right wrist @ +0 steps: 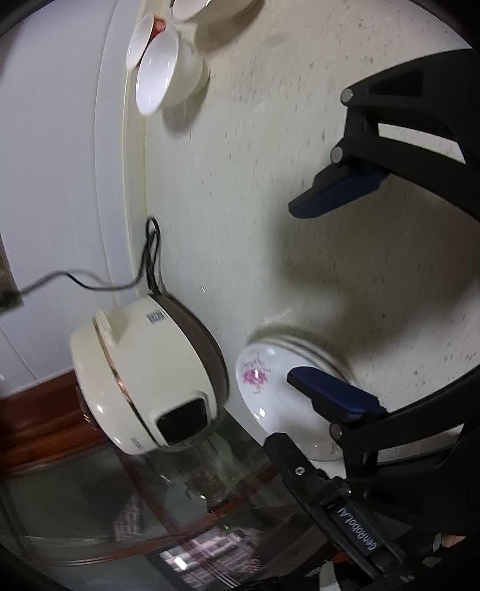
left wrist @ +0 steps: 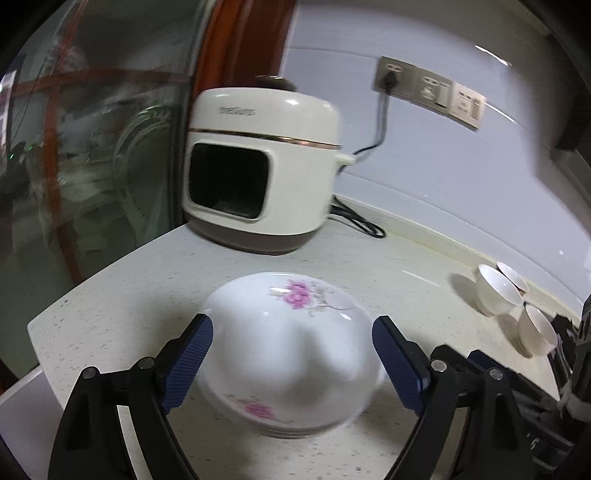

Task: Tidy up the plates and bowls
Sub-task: 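Move both grippers to the large green-rimmed white bowl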

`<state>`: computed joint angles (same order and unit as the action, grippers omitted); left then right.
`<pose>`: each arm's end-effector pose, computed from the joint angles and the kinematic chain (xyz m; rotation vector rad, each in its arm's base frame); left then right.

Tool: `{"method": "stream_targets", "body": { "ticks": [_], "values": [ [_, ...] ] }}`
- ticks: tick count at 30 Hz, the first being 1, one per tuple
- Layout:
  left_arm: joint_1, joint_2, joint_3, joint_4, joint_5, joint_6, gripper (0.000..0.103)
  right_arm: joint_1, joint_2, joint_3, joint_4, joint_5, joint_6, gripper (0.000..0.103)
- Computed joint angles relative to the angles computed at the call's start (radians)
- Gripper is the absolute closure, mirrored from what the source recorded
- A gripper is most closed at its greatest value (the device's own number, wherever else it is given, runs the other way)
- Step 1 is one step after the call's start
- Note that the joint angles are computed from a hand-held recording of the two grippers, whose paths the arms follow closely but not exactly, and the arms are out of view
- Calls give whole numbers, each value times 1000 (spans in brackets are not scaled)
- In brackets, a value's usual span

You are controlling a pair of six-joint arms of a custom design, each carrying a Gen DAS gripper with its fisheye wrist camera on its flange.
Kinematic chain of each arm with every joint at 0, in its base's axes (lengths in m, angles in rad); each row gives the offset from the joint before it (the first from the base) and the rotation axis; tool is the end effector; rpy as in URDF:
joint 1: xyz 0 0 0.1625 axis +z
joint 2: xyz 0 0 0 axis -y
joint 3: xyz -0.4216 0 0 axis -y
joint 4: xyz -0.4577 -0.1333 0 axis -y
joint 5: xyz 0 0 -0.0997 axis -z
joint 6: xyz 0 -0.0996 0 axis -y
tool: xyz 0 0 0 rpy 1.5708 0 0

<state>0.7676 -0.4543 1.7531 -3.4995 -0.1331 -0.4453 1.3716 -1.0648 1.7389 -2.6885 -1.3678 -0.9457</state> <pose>-0.2635 -0.5768 -0.0453 -0.1881 1.8981 -1.4230 0.0130 -0.7105 0.2003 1.1511 -2.7516 0.7298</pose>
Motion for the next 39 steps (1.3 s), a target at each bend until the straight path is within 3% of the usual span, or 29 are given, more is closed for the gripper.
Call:
{"method": "stream_targets", "body": {
  "ticks": [4, 12, 15, 19, 23, 28, 34, 39],
  "values": [
    [-3, 33, -58, 24, -46, 62, 13, -33, -21, -14, -13, 48, 41, 19],
    [21, 87, -207, 186, -311, 91, 13, -100, -39, -125, -84, 108, 209, 17],
    [38, 105, -279, 281, -422, 74, 13, -117, -20, -210, -111, 59, 289, 16],
    [73, 137, -397, 406, -635, 32, 13, -122, 38, -361, -29, -58, 351, 16],
    [107, 220, -578, 527, -743, -14, 13, -133, 103, -501, 72, -106, 393, 16],
    [131, 325, -764, 583, -809, -84, 13, -121, 204, -712, 307, -143, 437, 21],
    [149, 442, -971, 678, -813, -138, 13, -99, 267, -809, 375, -225, 411, 31],
    [159, 529, -1124, 764, -775, -165, 13, -113, 302, -863, 439, -221, 420, 51]
  ]
}}
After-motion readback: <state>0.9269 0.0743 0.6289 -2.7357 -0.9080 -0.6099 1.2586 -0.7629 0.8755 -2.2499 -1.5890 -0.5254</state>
